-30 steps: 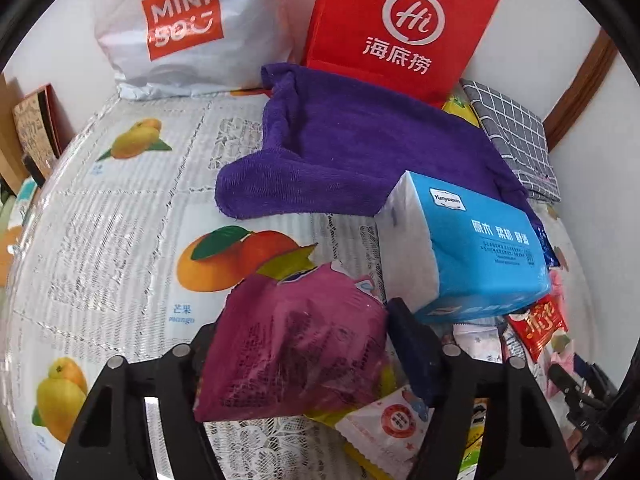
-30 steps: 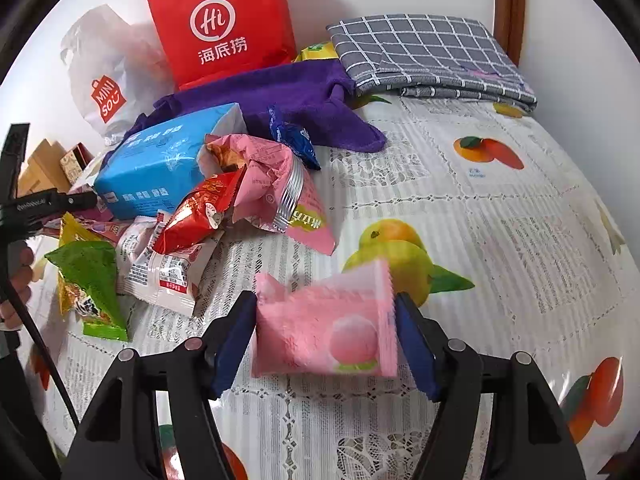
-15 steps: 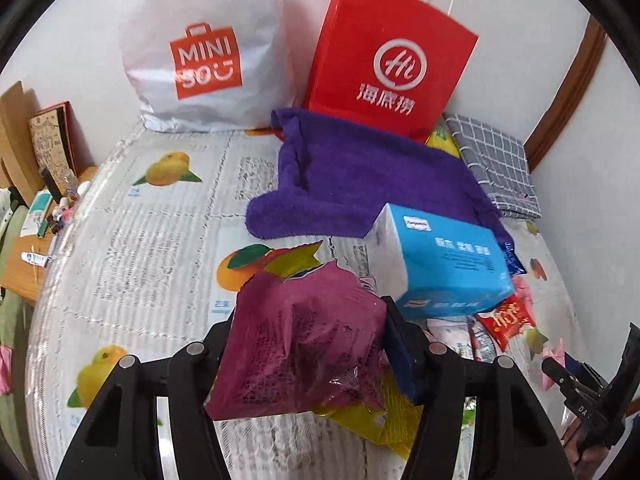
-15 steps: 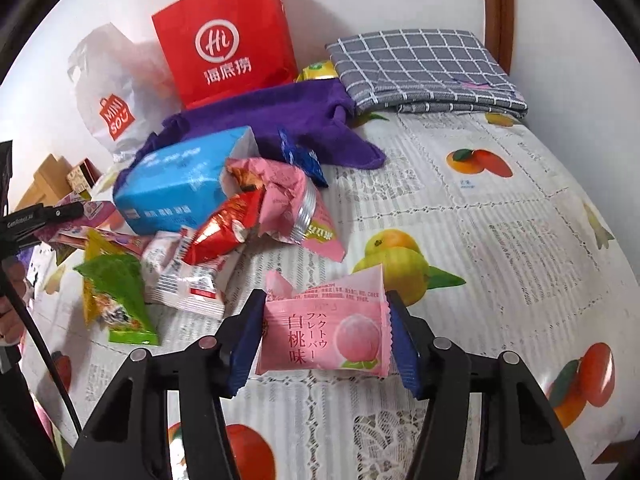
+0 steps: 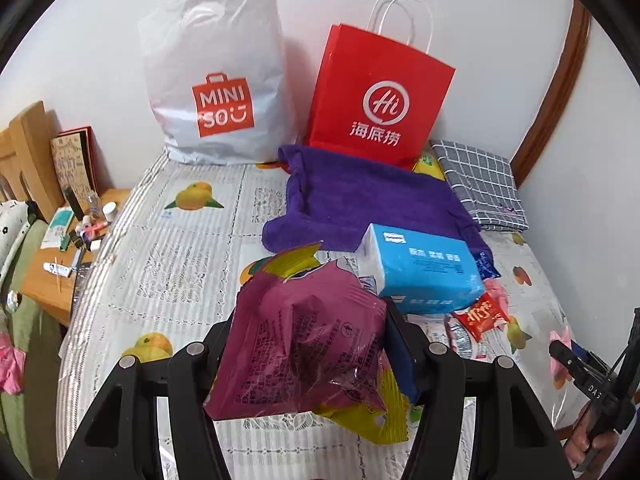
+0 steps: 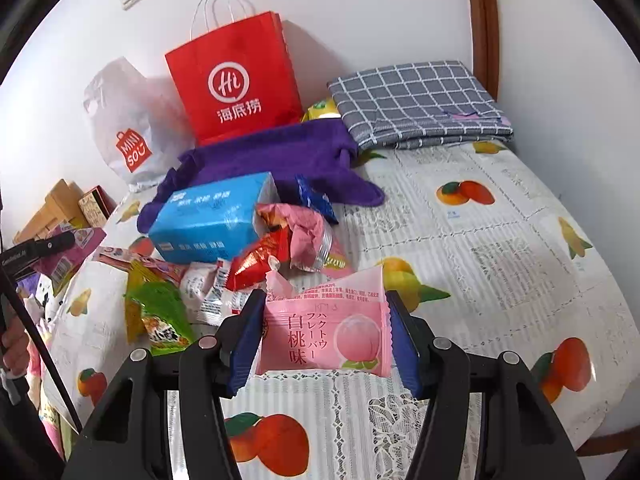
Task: Organize snacks
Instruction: 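Lift and carry both held snacks over the purple towel with both tools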
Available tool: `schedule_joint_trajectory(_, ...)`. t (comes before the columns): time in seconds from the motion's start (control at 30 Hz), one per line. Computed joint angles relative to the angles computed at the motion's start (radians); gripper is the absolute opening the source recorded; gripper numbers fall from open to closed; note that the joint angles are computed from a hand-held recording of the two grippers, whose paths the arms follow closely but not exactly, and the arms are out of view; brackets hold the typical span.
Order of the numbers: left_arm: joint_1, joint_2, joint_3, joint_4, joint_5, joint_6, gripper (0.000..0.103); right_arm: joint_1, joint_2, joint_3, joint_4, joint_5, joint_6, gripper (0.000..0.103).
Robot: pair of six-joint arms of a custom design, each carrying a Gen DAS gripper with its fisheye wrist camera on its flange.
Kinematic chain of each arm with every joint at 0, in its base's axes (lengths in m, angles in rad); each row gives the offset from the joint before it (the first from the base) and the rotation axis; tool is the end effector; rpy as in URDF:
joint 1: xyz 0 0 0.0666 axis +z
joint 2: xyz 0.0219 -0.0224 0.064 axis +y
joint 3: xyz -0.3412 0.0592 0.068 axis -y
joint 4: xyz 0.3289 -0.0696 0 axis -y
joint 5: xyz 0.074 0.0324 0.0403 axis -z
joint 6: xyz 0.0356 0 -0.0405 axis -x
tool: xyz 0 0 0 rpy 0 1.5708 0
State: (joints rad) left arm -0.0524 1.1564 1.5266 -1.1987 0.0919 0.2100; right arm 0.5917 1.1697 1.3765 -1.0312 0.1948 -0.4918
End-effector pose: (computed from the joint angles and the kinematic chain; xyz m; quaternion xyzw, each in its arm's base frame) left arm 0.3266 -0.0208 0.5085 -0.0567 0.9294 -0.0898 0.3536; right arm 0.2921 0.1875 0.4587 -0.0109 0.9274 0.1095 0.3576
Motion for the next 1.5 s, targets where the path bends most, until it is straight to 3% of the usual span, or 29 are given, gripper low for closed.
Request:
schedule_joint_trajectory(0.4,-0.057,-0.036,0.059,-0.035,-0.005,0.029,0.059,0.044,0.029,0.119,-0.069,0.039,0.005,0.058)
schedule_joint_trajectory(0.7,-0.153,0.024,0.144,-0.040,-0.030,0.040,0.059,0.070,0.097,0.247,-0.091,0.031,0.022,0.058)
schedule_joint_trajectory(1.2,-0.152,0.246,0.385,-0.076,0.011,-0.002,0.059,0.021,0.337,0.584,-0.154,-0.034,0.108,0.058)
schedule_joint_trajectory(1.5,-0.159,0.400,0.556,-0.116,-0.017,-0.036,0.059,-0.032,0.544,0.847,-0.208,-0.100,0.162,0.058)
